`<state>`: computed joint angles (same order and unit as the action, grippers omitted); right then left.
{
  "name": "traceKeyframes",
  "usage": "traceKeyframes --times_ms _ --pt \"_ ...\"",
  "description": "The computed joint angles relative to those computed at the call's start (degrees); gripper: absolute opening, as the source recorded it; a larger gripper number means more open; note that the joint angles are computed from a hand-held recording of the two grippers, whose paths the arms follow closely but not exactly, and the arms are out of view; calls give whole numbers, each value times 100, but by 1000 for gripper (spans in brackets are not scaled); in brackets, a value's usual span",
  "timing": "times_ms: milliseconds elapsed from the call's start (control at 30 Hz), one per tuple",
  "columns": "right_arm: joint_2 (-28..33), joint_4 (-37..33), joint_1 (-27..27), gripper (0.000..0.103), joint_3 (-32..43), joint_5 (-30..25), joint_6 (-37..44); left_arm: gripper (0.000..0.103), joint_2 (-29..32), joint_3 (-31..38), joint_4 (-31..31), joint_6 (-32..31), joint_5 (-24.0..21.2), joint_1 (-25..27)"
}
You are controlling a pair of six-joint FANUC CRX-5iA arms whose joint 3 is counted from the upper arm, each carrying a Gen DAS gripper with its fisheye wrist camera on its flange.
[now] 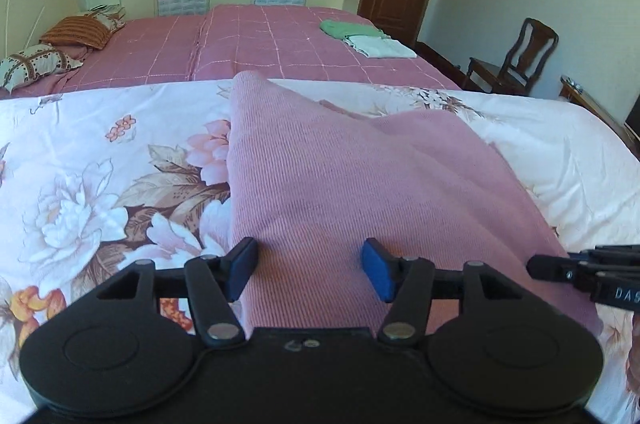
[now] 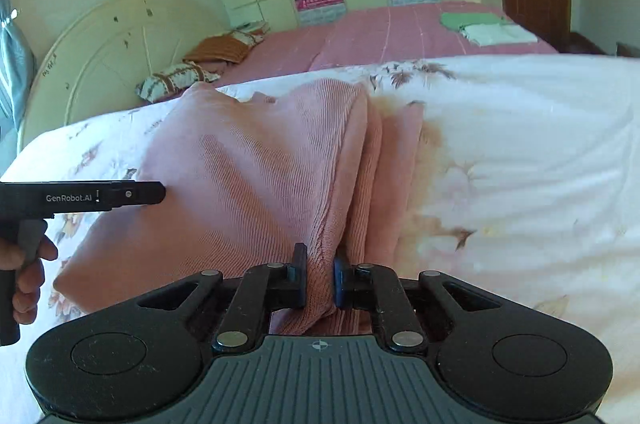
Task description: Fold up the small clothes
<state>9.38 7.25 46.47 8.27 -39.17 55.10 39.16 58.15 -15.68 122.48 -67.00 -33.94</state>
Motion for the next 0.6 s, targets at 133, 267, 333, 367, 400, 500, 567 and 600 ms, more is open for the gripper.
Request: traceKeyframes --times_ms 133,267,333,367,400,500,567,600 --pt "-159 -419 -182 26 -74 458 -67 53 -678 -1173 291 306 1100 223" --pt "-20 -1425 -594 36 359 591 467 54 -870 -1546 400 776 1587 425" --pt "211 -1842 -763 36 731 409 822 54 -794 -1479 489 780 1539 492" --pt "364 -1988 -829 36 969 228 979 54 -763 -1484 595 753 1549 533" --pt "508 -2127 -883 36 1194 26 1141 54 -718 -1461 682 718 1532 565" --pt "774 -2086 -888 36 1494 -174 1296 54 -552 -1341 861 621 1461 632" --pt "892 -1770 -800 36 1521 -153 1186 56 -443 -1264 969 612 1417 667" --pt "928 -1675 -768 36 1498 -89 1193 56 -403 -1226 995 609 1403 674"
